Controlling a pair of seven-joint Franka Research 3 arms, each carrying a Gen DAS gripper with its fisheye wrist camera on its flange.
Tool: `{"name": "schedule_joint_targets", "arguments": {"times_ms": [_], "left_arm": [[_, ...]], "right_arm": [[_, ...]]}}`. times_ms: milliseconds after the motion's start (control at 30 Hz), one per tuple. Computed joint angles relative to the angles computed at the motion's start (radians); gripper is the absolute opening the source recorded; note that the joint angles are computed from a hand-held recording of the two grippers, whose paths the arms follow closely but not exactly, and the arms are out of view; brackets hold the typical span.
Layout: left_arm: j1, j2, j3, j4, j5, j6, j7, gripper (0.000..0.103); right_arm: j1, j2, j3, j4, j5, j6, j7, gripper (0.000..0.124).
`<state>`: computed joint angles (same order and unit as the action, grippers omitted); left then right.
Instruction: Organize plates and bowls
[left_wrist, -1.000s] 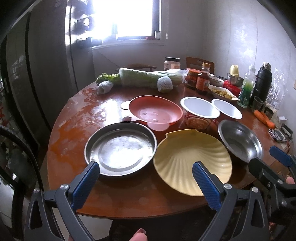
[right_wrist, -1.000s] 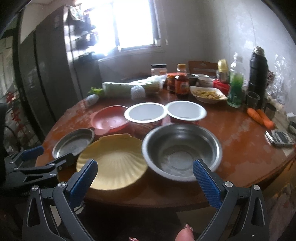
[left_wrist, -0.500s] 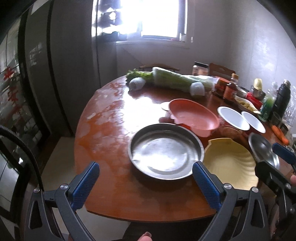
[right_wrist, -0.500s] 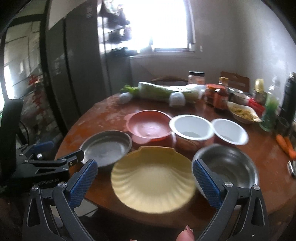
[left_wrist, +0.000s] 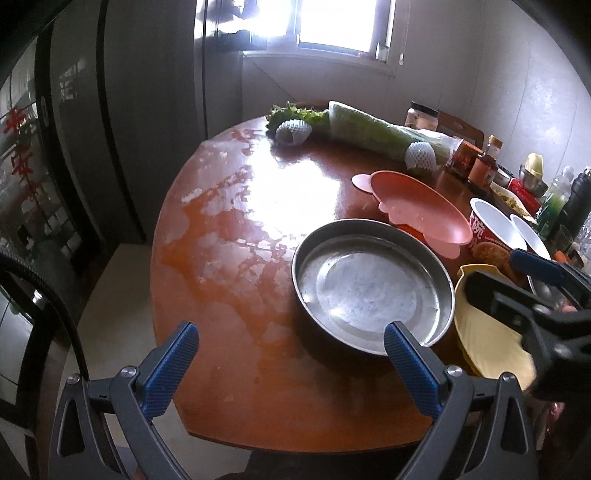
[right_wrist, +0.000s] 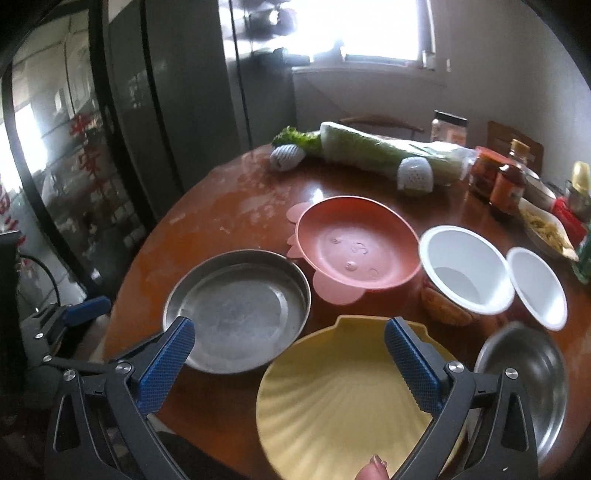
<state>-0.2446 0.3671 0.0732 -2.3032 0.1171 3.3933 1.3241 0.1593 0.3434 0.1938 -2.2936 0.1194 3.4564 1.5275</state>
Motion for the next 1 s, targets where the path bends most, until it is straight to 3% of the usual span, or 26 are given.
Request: {"name": "schedule_joint_targets", "arguments": {"times_ms": [133, 200, 300, 400, 500, 600, 667, 867, 933, 1000], "left_arm": [[0.104, 0.02, -0.093, 0.029, 0.055, -0.034, -0.029, 0.096], [0.159, 0.032, -0.14, 0.043, 0.086, -0.047, -0.052, 0.093], [0.161, 0.044, -0.14, 0.061, 0.109, -0.062, -0.076, 0.088], [0.249, 0.055, -0.222, 0.07, 0.153, -0.067, -0.099, 0.086], [0.249, 0.061, -0.22, 0.083, 0.17, -0.075, -0.118, 0.08], [0.311, 0.076, -0.281, 0.101, 0.192, -0.096, -0.134, 0.071], [0.316, 0.082, -0.285, 0.106, 0.198, -0.091, -0.144, 0.065], [0.411, 0.11, -0.378, 0.131, 0.23, -0.1, -0.163, 0.043], [0.444, 0.119, -0.414, 0.14, 0.245, -0.112, -0.162, 0.039], [0.4, 0.115, -0.37, 0.146, 0.235, -0.113, -0.166, 0.039]], "right_arm": [[0.041, 0.039, -0.036, 0.065, 0.022, -0.063, -0.045, 0.091], [0.08, 0.052, -0.068, 0.09, 0.047, -0.09, -0.073, 0.076], [0.147, 0.079, -0.129, 0.134, 0.089, -0.137, -0.114, 0.065], [0.165, 0.095, -0.146, 0.159, 0.12, -0.16, -0.132, 0.063], [0.214, 0.105, -0.196, 0.18, 0.139, -0.194, -0.149, 0.052], [0.232, 0.124, -0.222, 0.208, 0.146, -0.225, -0.154, 0.044], [0.232, 0.133, -0.223, 0.221, 0.145, -0.232, -0.159, 0.041], [0.195, 0.156, -0.187, 0.255, 0.144, -0.258, -0.176, 0.027], [0.152, 0.159, -0.14, 0.26, 0.149, -0.264, -0.193, 0.024], [0.156, 0.158, -0.14, 0.262, 0.152, -0.268, -0.194, 0.024]]}}
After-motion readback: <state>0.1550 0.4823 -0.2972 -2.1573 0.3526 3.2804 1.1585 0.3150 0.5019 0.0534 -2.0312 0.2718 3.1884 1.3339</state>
